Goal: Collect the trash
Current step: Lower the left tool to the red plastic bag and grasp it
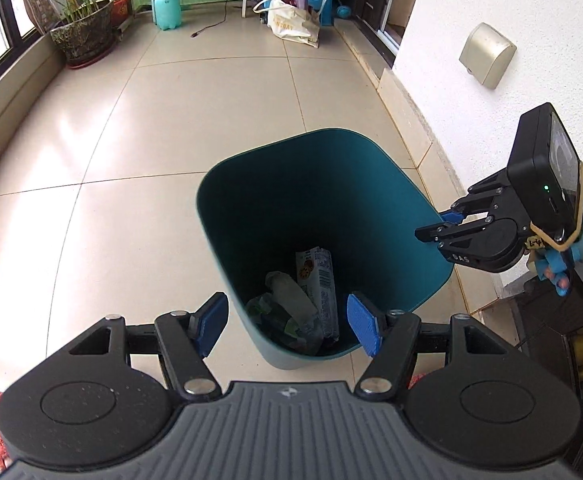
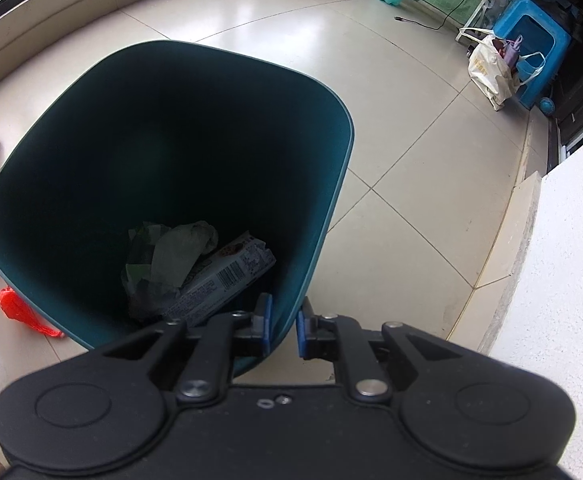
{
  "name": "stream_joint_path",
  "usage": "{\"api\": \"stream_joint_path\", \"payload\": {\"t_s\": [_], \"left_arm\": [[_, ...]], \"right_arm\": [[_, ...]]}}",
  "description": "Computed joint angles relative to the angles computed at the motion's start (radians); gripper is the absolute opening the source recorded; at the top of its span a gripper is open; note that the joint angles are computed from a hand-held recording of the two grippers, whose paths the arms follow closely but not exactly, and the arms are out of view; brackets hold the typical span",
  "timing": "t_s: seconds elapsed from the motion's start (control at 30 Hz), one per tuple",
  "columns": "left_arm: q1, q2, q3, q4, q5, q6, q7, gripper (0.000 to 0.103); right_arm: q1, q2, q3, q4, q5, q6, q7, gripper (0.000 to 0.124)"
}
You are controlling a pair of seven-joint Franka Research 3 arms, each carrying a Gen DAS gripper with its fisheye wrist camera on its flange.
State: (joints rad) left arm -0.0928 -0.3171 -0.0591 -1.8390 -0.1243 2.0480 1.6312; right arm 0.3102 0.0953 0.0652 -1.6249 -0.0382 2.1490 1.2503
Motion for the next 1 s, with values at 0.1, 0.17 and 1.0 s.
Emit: {"api": "stream_joint_path", "payload": {"t_s": [0.1,0.17,1.0], "left_arm": [[0.022,-0.057,0.011,-0.063,0.036,0.012,-0.009,0.076],[0.038,-0.086,0.025,-0.106,0.058,0.0,-0.014,0.076],[0.212,0.073,0.062,-0.467,0.083,0.028,-0.493,0.076]], "right_arm": [[0.004,0.002,0.001,0.005,-0.015,-0.009,0.006,0.011],[0.009,0.008,0.002,0.014,-0.029,-0.015,0.014,0.011],[0.005,-0.043,0.008,-0.067,-0.038,0.05,0.03,0.011]]}}
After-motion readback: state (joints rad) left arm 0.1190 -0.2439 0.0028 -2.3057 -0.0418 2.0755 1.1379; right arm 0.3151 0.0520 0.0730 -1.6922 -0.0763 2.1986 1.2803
